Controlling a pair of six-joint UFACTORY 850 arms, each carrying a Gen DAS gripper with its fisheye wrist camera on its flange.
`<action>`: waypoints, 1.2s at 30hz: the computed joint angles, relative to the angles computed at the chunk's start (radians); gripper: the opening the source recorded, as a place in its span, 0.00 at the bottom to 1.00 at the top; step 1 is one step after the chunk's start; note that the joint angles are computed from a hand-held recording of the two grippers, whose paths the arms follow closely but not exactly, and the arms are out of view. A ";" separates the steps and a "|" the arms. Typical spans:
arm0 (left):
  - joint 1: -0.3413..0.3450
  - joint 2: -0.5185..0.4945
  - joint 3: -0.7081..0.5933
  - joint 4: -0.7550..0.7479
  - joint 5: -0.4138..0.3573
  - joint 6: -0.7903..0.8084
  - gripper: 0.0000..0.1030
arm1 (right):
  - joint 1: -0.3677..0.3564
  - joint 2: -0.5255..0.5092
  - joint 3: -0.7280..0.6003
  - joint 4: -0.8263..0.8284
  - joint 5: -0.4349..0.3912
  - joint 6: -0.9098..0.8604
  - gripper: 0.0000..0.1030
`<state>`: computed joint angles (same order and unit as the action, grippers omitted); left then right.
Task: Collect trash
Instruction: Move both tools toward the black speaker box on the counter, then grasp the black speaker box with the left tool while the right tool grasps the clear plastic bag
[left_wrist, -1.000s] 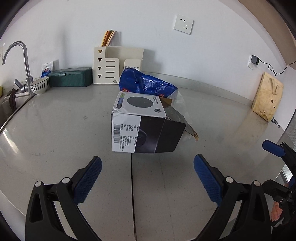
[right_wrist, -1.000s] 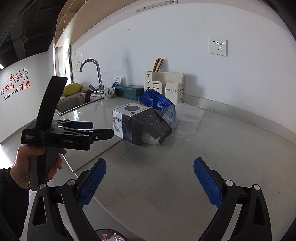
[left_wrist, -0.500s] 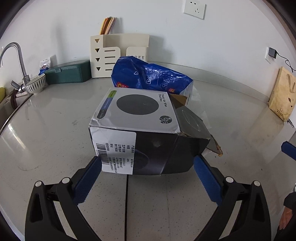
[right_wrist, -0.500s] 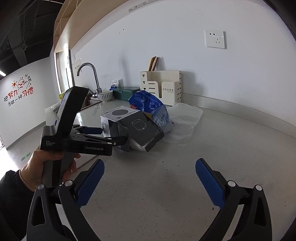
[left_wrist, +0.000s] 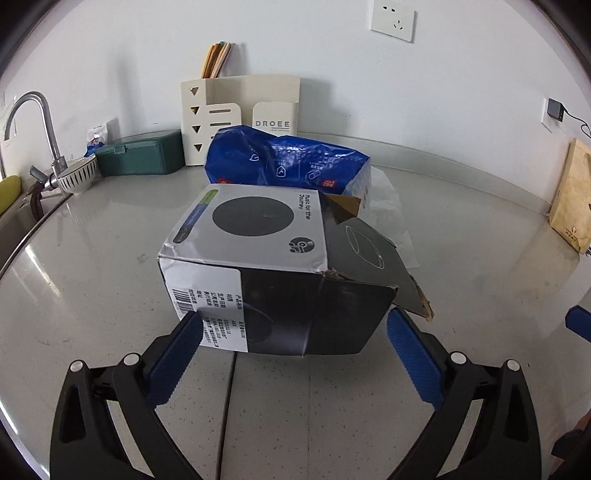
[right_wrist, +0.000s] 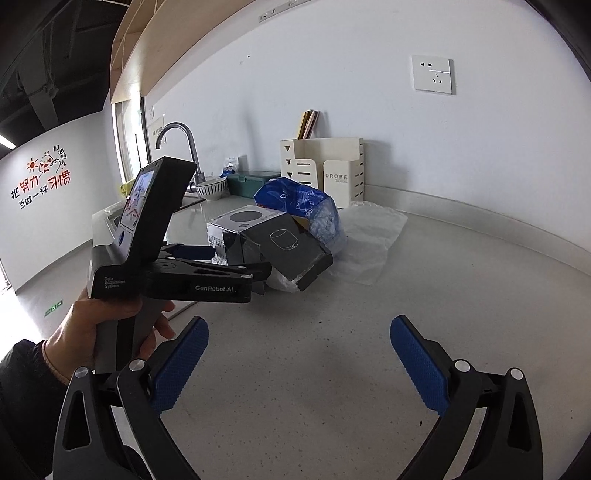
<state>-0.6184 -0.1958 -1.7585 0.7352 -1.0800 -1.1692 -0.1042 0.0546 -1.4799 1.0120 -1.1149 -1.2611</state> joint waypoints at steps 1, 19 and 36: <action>0.006 -0.004 -0.006 -0.015 -0.009 0.001 0.96 | -0.005 0.003 0.004 0.002 -0.002 -0.004 0.97; 0.106 0.174 0.200 -0.026 0.287 -0.148 0.45 | 0.011 -0.024 -0.019 -0.035 0.004 0.031 0.97; 0.200 0.301 0.345 -0.100 0.422 -0.150 0.42 | 0.266 -0.240 -0.268 -0.160 -0.096 0.138 0.96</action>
<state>-0.4180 0.1053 -1.4137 0.6351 -0.6576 -1.3187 0.1615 -0.1857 -1.7482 0.8524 -1.2105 -1.1235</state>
